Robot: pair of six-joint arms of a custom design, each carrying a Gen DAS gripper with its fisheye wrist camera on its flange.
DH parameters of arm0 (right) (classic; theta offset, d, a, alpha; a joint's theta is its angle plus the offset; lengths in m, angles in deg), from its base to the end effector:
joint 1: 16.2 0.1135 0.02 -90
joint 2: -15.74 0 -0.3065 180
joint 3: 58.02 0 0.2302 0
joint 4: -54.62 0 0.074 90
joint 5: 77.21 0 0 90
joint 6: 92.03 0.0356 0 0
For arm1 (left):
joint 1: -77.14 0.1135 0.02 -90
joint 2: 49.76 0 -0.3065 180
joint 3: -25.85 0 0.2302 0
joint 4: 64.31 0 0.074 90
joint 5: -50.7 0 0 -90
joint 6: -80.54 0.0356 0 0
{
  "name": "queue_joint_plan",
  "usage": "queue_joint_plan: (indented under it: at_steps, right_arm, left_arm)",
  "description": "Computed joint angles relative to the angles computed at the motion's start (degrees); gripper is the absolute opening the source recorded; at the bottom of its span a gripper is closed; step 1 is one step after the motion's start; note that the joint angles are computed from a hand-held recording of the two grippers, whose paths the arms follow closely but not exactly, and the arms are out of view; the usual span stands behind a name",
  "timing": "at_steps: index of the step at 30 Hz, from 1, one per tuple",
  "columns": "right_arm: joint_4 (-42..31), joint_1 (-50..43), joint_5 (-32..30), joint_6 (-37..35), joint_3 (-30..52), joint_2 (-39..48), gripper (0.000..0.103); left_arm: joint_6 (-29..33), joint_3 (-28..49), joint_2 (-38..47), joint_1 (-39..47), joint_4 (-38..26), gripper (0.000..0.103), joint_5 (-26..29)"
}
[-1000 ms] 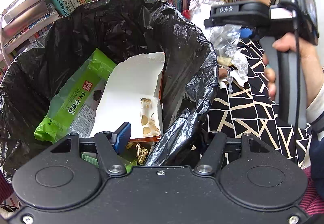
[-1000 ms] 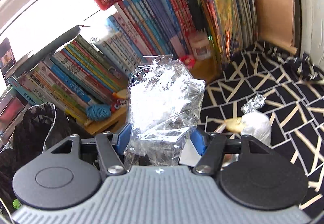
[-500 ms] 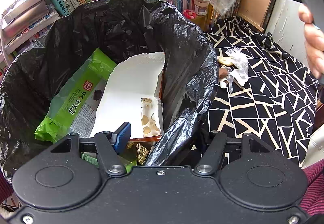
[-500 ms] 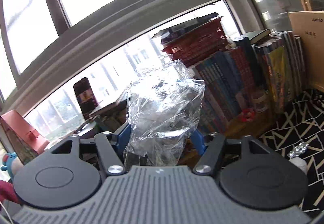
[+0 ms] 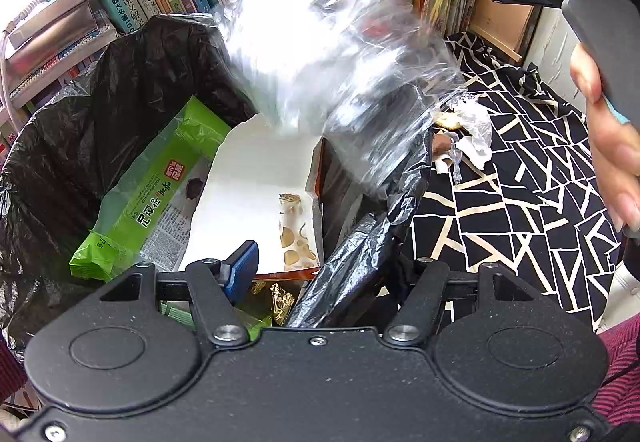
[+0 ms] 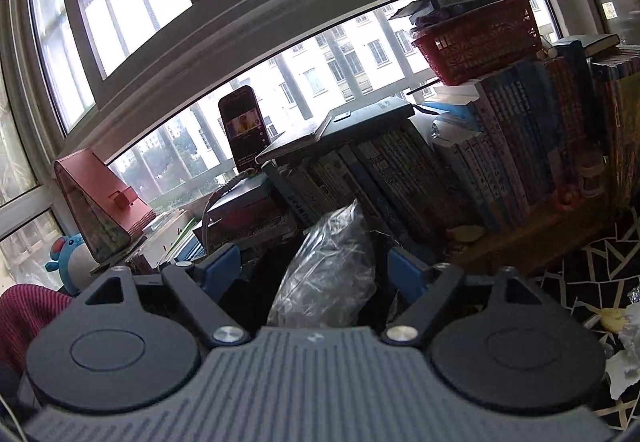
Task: Collect trash
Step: 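Carry the clear plastic bag with the right gripper over the bag and release, then move the right gripper to the crumpled white tissue and grasp it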
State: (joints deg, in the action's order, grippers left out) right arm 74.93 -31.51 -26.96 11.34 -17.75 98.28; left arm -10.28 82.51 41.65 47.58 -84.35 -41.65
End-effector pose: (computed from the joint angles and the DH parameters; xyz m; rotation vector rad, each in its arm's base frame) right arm 0.2419 -0.0426 0.2247 0.0209 1.9146 0.6511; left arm 0.2442 -0.1368 0.1992 0.6128 2.4583 -0.1605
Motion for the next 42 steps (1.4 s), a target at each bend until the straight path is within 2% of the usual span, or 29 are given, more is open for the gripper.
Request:
queue_joint_plan:
  at_steps: [12,23,29,36,42]
  right_arm:
    - [-0.6,-0.5,3.3,-0.1,0.1,0.7,0.093]
    - [-2.9,-0.5,10.3,-1.0,1.2,3.3,0.093]
    - [-4.7,-1.1,17.5,-1.2,2.7,6.9,0.094]
    - [-7.5,-2.6,26.9,-0.6,6.2,15.3,0.094]
    - [-5.7,-5.0,33.7,-0.2,8.7,23.5,0.094]
  left_arm:
    - [0.1,-0.2,-0.1,0.1,0.1,0.063,0.1]
    - [0.0,-0.3,-0.1,0.0,0.2,0.063,0.0]
    - [0.0,-0.3,-0.1,0.0,0.2,0.063,0.0]
    - [0.0,-0.3,-0.1,-0.1,0.2,0.063,0.0]
    - [0.0,-0.3,-0.1,0.0,0.3,0.063,0.0]
